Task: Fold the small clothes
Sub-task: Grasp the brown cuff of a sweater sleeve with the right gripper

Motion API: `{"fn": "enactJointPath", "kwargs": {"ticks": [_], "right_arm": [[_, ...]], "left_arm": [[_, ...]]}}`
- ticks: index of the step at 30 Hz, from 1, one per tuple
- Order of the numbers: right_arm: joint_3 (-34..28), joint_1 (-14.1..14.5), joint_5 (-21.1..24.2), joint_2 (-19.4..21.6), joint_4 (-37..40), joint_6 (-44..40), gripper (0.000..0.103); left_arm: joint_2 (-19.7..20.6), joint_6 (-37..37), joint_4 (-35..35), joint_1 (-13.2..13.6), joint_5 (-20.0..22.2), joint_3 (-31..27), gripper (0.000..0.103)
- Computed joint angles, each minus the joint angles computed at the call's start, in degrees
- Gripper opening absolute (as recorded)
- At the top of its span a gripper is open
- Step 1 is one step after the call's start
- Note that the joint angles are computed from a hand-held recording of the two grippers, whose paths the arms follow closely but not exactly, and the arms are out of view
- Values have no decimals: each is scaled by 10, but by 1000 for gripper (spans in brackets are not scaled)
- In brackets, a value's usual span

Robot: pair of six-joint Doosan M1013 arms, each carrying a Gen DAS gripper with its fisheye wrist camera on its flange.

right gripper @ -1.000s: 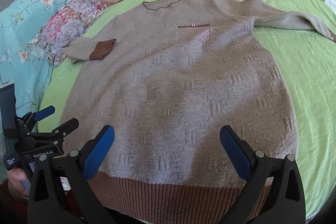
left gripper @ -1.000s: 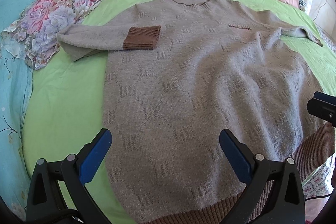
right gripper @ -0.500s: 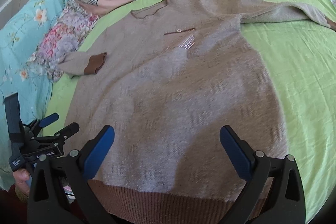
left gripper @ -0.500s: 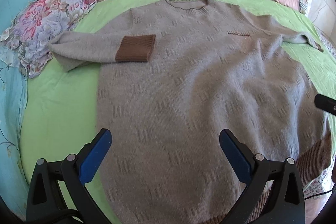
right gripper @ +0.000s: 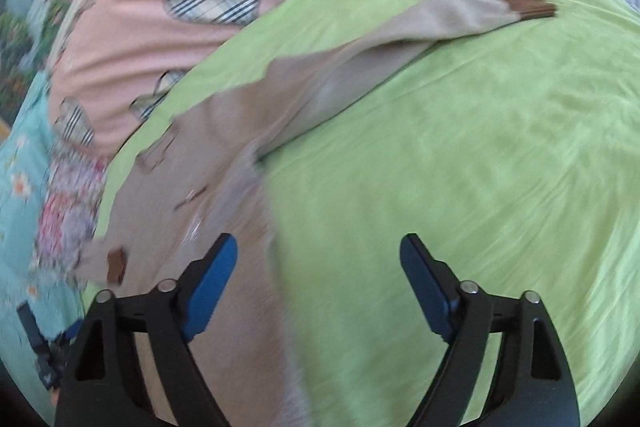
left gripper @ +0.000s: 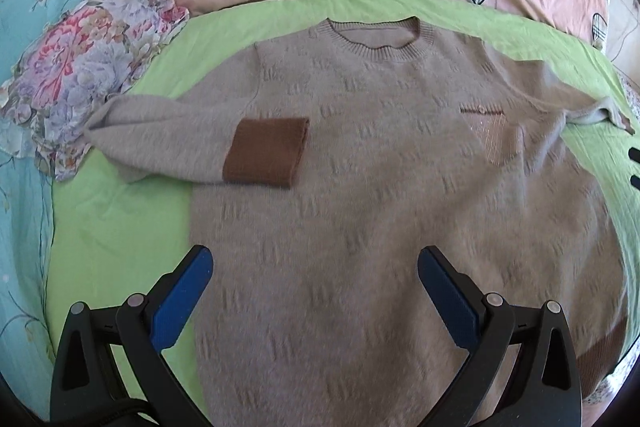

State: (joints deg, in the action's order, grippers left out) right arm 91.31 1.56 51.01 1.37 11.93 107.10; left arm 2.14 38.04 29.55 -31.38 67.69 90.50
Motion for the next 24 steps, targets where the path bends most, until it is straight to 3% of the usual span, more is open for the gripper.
{"fn": "enactJointPath", "kwargs": {"ticks": [7, 12, 15, 17, 19, 24], "right_arm": [[-52, -82, -24, 48, -42, 107, 55], [-73, -127, -72, 75, -8, 154, 51], [-100, -128, -72, 94, -49, 185, 47], [-118, -126, -56, 106, -64, 185, 20], [-122, -121, -55, 107, -65, 169, 10], [-129, -87, -59, 97, -80, 93, 8]], "left_arm": [[32, 21, -21, 11, 18, -24, 102], [44, 22, -29, 20, 20, -31, 102], [49, 24, -35, 24, 21, -33, 102], [52, 28, -41, 26, 21, -34, 102], [53, 30, -46, 28, 16, -33, 102], [49, 33, -56, 31, 6, -27, 102]]}}
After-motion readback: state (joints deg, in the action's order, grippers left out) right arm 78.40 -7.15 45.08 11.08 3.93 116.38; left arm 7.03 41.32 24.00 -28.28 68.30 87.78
